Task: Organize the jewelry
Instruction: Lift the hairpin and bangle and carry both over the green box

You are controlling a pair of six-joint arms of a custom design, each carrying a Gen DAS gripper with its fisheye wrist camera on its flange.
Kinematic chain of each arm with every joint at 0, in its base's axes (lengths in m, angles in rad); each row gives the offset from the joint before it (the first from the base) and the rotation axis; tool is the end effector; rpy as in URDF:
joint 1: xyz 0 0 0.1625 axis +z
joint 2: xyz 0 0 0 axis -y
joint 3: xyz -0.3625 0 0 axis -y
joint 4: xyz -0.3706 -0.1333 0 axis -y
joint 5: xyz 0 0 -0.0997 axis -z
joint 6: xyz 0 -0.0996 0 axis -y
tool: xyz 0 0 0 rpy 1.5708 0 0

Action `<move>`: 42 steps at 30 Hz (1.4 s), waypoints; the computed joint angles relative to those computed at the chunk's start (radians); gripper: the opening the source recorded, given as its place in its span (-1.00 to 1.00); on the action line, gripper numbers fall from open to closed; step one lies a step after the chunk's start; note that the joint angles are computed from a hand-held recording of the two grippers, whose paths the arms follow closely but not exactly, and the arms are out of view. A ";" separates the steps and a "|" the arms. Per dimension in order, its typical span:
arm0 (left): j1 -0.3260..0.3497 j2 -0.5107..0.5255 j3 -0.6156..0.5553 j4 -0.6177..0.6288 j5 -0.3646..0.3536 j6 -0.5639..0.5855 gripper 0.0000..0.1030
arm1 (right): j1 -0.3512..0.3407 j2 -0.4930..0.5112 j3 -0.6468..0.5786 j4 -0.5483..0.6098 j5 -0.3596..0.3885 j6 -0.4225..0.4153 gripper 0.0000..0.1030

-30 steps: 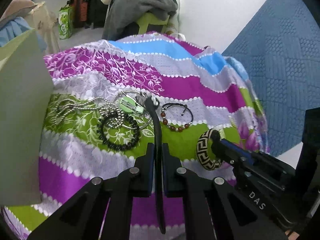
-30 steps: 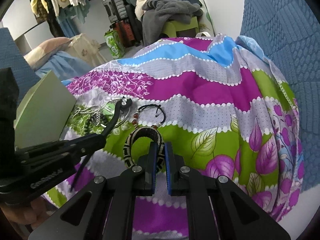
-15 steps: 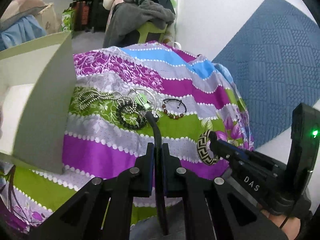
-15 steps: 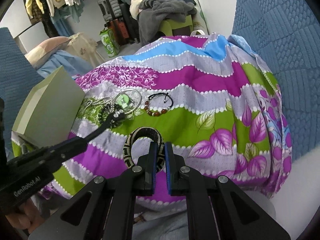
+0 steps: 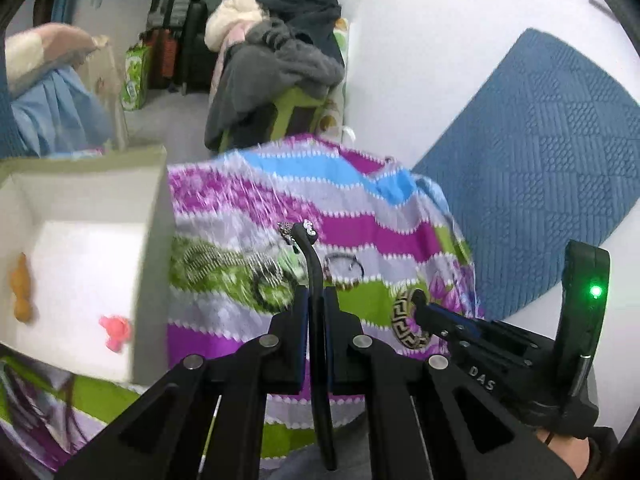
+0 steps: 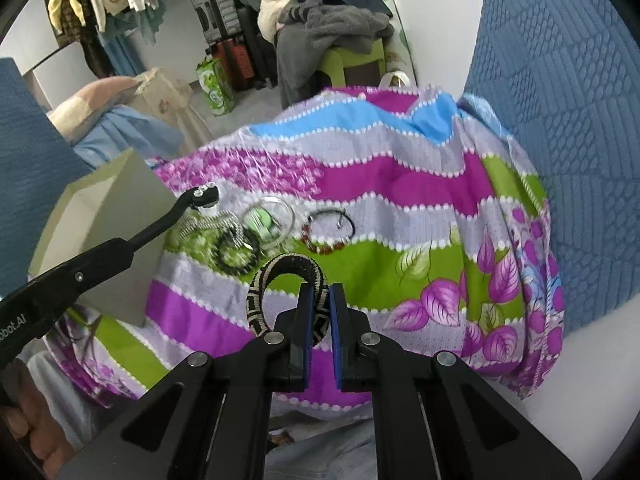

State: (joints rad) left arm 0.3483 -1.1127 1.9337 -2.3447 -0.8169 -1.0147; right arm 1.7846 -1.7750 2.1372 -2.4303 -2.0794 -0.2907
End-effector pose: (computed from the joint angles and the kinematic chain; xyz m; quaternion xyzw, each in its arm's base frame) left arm -0.4097 -0.3631 0.1392 0.1050 0.9236 -0.3214 0.1805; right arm 0.1682 -0.3750 0.3573 0.1742 -0.9238 0.2286 0.2528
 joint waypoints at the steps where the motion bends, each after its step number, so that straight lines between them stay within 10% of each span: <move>1: -0.003 -0.008 -0.007 0.005 0.008 0.008 -0.92 | 0.015 0.002 -0.013 0.006 0.000 0.008 -0.89; 18: -0.082 -0.218 -0.111 0.283 0.197 0.013 -0.92 | 0.254 0.161 -0.259 0.055 -0.002 0.077 -0.89; 32: -0.111 -0.475 -0.081 0.660 0.233 -0.196 -0.91 | 0.396 0.316 -0.328 0.061 0.018 0.153 -0.89; 42: -0.050 -0.554 -0.024 0.701 0.192 -0.190 -0.91 | 0.430 0.422 -0.344 0.038 0.001 0.198 -0.89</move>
